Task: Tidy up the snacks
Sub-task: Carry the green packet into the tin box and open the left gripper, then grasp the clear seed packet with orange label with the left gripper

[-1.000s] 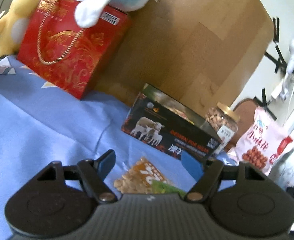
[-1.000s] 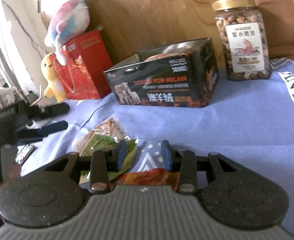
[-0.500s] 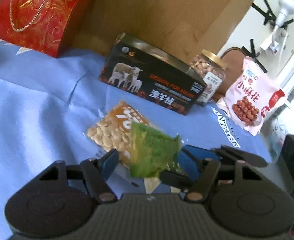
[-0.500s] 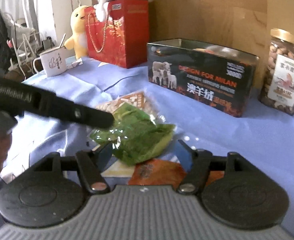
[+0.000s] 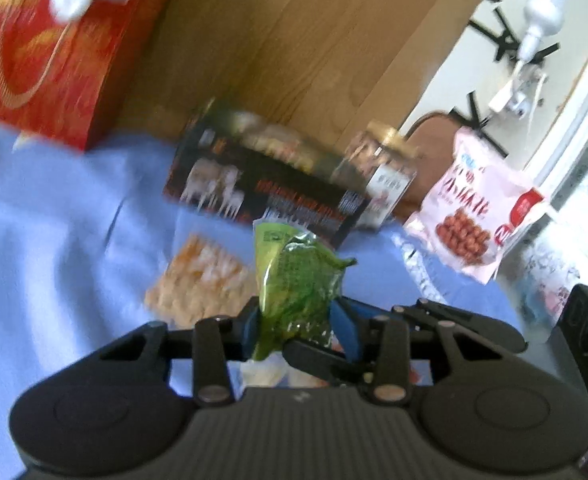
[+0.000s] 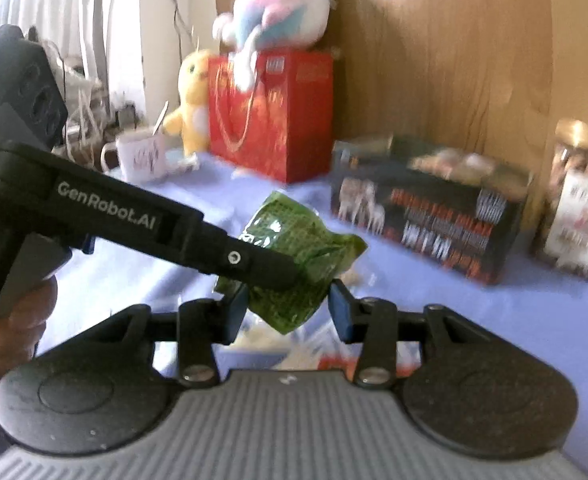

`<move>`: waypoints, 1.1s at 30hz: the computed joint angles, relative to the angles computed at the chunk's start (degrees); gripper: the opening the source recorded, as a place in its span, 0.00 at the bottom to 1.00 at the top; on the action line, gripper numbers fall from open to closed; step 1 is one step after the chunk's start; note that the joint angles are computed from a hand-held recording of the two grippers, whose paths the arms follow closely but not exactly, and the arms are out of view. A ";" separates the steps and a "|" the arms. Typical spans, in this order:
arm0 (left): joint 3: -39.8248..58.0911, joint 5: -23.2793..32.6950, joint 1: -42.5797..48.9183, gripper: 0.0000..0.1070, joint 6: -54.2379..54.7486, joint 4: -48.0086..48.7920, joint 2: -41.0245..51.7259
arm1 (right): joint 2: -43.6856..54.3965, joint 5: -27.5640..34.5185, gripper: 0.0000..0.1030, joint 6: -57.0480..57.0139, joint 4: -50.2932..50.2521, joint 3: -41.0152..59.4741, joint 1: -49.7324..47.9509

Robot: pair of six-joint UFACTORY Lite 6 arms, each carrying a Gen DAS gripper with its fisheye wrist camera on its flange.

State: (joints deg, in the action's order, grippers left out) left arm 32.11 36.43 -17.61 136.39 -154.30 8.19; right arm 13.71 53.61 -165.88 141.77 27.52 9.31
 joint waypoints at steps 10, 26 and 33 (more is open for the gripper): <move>41.79 -12.33 2.47 0.45 -15.60 15.62 21.72 | 10.31 -11.36 0.52 9.86 -0.96 29.23 -2.97; 14.58 -1.52 7.85 0.62 -2.87 1.53 8.65 | 9.98 -2.36 0.51 25.65 -17.04 14.61 -18.88; 8.24 1.26 12.33 0.65 -7.91 5.52 10.24 | 17.11 -2.93 0.44 50.17 -31.57 24.35 -14.44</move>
State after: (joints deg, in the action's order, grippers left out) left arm 40.35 37.68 -5.27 128.48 -148.78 18.44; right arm 30.82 50.69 -115.70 110.20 51.87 -5.13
